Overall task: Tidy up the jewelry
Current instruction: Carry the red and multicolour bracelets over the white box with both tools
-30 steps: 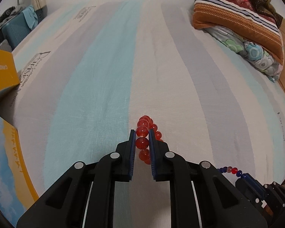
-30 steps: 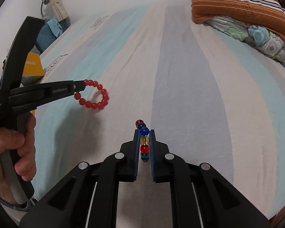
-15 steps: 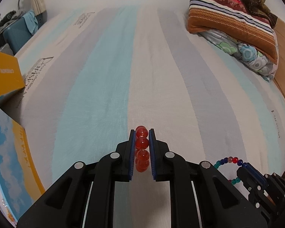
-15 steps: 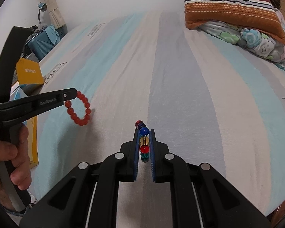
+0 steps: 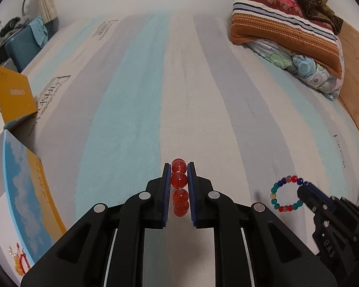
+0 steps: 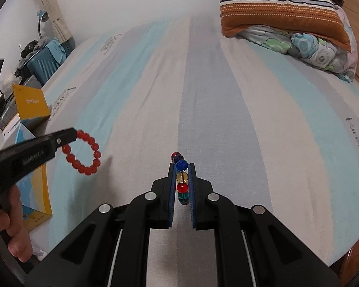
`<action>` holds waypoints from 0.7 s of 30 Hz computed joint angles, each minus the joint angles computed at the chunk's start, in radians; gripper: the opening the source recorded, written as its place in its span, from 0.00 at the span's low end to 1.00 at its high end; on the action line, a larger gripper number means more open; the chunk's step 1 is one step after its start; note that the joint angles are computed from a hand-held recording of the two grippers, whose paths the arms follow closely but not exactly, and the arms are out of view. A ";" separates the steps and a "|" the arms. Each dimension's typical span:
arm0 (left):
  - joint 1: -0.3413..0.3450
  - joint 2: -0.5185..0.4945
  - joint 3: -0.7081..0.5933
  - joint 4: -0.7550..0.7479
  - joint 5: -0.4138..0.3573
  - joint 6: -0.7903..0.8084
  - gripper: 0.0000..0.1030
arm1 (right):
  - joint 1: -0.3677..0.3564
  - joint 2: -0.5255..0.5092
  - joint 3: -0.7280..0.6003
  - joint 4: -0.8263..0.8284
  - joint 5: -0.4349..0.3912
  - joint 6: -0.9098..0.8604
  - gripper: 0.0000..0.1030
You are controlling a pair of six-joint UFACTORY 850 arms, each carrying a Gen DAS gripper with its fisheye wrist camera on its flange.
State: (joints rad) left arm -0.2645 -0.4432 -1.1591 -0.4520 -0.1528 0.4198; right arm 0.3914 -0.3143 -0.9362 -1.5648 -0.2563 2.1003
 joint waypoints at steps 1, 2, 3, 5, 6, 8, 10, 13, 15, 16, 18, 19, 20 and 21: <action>0.001 0.008 0.005 0.000 0.001 0.001 0.13 | 0.002 0.005 -0.001 0.012 -0.004 -0.010 0.09; 0.003 0.018 0.011 0.015 0.004 -0.012 0.13 | 0.007 0.009 -0.004 0.035 -0.015 -0.030 0.09; 0.004 0.025 0.014 0.027 0.004 -0.022 0.13 | 0.012 0.012 -0.005 0.048 -0.019 -0.043 0.09; 0.006 0.041 0.021 0.042 -0.005 -0.035 0.13 | 0.019 0.013 -0.016 0.100 -0.029 -0.095 0.09; 0.008 0.049 0.023 0.057 -0.010 -0.048 0.13 | 0.023 0.014 -0.023 0.127 -0.033 -0.122 0.09; 0.012 0.068 0.037 0.052 -0.006 -0.042 0.13 | 0.021 0.019 -0.032 0.185 -0.010 -0.180 0.09; 0.016 0.092 0.055 0.052 0.003 -0.037 0.13 | 0.030 0.021 -0.043 0.223 -0.016 -0.218 0.09; 0.029 0.117 0.072 0.047 0.000 -0.030 0.13 | 0.051 0.019 -0.062 0.266 -0.036 -0.267 0.09; 0.039 0.137 0.086 0.035 0.003 -0.017 0.13 | 0.066 0.016 -0.076 0.290 -0.049 -0.294 0.09; 0.047 0.150 0.095 0.016 0.003 0.005 0.13 | 0.071 0.017 -0.082 0.301 -0.052 -0.308 0.09; 0.064 0.173 0.110 0.005 0.003 0.017 0.13 | 0.085 0.016 -0.096 0.327 -0.057 -0.334 0.09; 0.075 0.186 0.118 -0.010 0.002 0.036 0.13 | 0.091 0.015 -0.104 0.341 -0.057 -0.348 0.09; 0.085 0.197 0.125 -0.022 0.001 0.049 0.13 | 0.099 0.014 -0.113 0.353 -0.061 -0.360 0.09; 0.094 0.209 0.133 -0.048 -0.002 0.073 0.13 | 0.107 0.012 -0.121 0.362 -0.070 -0.370 0.09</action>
State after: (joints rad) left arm -0.1701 -0.2341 -1.0265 -0.4997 -0.1546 0.4927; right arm 0.4985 -0.3024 -1.0569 -1.2033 -0.3263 1.7301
